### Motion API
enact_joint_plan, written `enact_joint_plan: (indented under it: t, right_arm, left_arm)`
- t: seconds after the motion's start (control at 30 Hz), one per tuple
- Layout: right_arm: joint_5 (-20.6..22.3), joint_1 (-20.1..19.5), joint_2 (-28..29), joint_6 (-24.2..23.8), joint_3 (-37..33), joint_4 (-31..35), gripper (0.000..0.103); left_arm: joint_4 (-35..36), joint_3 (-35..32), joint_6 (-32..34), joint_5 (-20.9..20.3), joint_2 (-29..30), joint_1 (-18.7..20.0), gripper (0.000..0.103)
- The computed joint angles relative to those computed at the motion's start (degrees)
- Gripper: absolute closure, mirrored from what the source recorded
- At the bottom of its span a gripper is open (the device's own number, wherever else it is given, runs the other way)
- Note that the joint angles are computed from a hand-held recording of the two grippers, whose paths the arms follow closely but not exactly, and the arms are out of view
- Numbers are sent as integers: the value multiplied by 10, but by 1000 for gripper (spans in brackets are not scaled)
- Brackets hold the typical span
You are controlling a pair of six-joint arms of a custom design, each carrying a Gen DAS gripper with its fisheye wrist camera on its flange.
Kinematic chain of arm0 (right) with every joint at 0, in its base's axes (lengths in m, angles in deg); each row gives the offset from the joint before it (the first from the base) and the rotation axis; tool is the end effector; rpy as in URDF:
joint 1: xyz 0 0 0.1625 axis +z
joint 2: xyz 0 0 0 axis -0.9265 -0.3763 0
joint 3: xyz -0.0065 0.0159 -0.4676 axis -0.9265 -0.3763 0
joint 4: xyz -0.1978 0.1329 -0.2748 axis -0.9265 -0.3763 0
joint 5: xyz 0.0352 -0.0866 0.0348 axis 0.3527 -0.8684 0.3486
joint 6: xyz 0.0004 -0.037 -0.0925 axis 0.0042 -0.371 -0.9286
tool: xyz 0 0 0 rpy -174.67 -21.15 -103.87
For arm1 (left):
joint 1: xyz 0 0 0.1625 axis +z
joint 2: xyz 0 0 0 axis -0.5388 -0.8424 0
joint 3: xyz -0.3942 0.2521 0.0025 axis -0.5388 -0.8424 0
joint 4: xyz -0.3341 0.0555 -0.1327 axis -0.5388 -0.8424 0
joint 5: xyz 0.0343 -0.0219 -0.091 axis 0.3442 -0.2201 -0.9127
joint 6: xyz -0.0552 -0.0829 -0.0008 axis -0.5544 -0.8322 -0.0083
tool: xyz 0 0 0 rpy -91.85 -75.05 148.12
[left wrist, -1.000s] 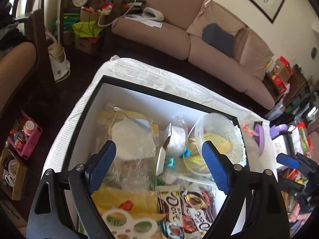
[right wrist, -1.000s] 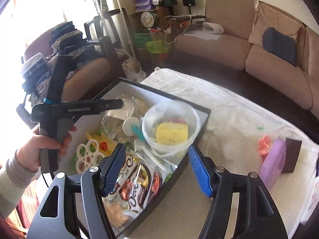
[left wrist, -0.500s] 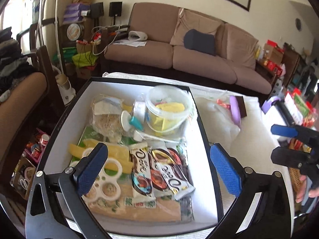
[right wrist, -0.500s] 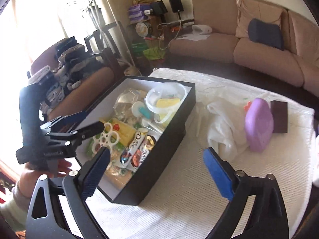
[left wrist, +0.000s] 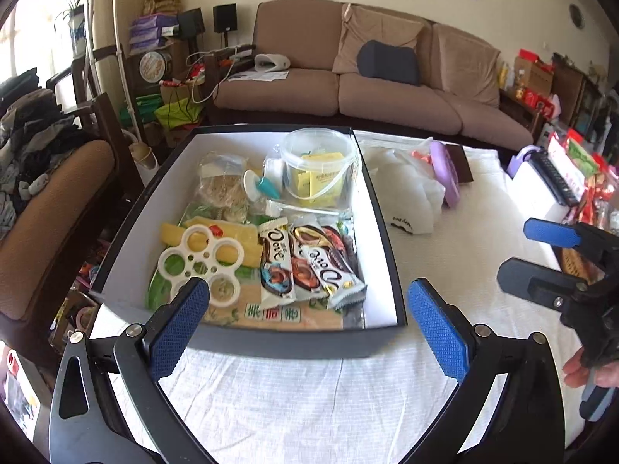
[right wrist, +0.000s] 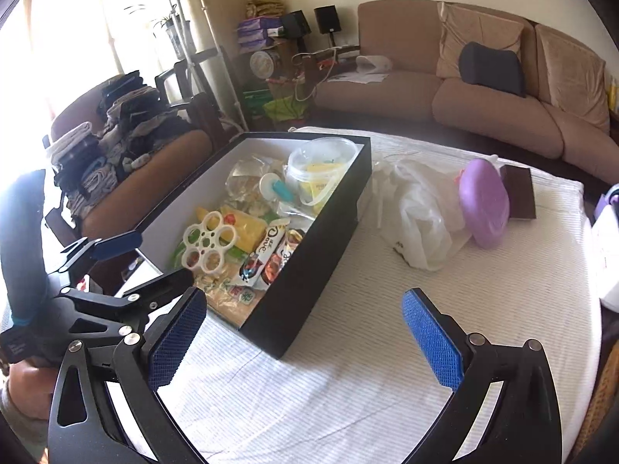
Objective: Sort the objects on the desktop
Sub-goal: 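Withdraw both open grippers from the box back over the table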
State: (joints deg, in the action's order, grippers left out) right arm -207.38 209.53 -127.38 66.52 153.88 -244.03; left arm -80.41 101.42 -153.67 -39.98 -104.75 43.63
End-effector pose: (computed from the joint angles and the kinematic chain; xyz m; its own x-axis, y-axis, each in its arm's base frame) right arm 0.4663 -0.2724 0.0775 -0.7617 -0.4233 0.4905 -0.6255 0.6779 -0.3863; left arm -0.2064 -0.2550 0.3957 -0.7303 0.0461 -0.6816 0.5049 0.7085 -0.4931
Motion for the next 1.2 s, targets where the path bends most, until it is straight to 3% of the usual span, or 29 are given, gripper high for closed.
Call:
enact_joint_plan:
  t: [0.17, 0.3, 0.43, 0.6, 0.7, 0.9, 1.07, 1.2]
  right_arm:
    - [-25, 29, -21, 37, 31, -6, 0]
    - [-46, 47, -38, 63, 59, -5, 0]
    - [-69, 55, -54, 89, 98, -21, 0]
    - [-93, 44, -58, 122, 154, -69, 0]
    - [-107, 30, -50, 136, 185, -111, 0]
    - [-145, -9, -31, 143, 228, -173, 0]
    - [-178, -33, -16, 143, 249, -204, 0]
    - [-172, -53, -20, 153, 258, -202, 0]
  left_arm:
    - [93, -13, -73, -33, -13, -67, 0]
    - [109, -9, -104, -56, -8, -117, 0]
    - [57, 16, -102, -69, -10, -148, 0]
    - [-69, 76, -54, -63, 4, -169, 0]
    - [-181, 119, -1, -60, 35, -159, 0]
    - [-372, 170, 111, -71, 117, -101, 0]
    - [-466, 196, 157, -74, 160, -72, 0]
    - [-507, 212, 165, -87, 178, -48, 0]
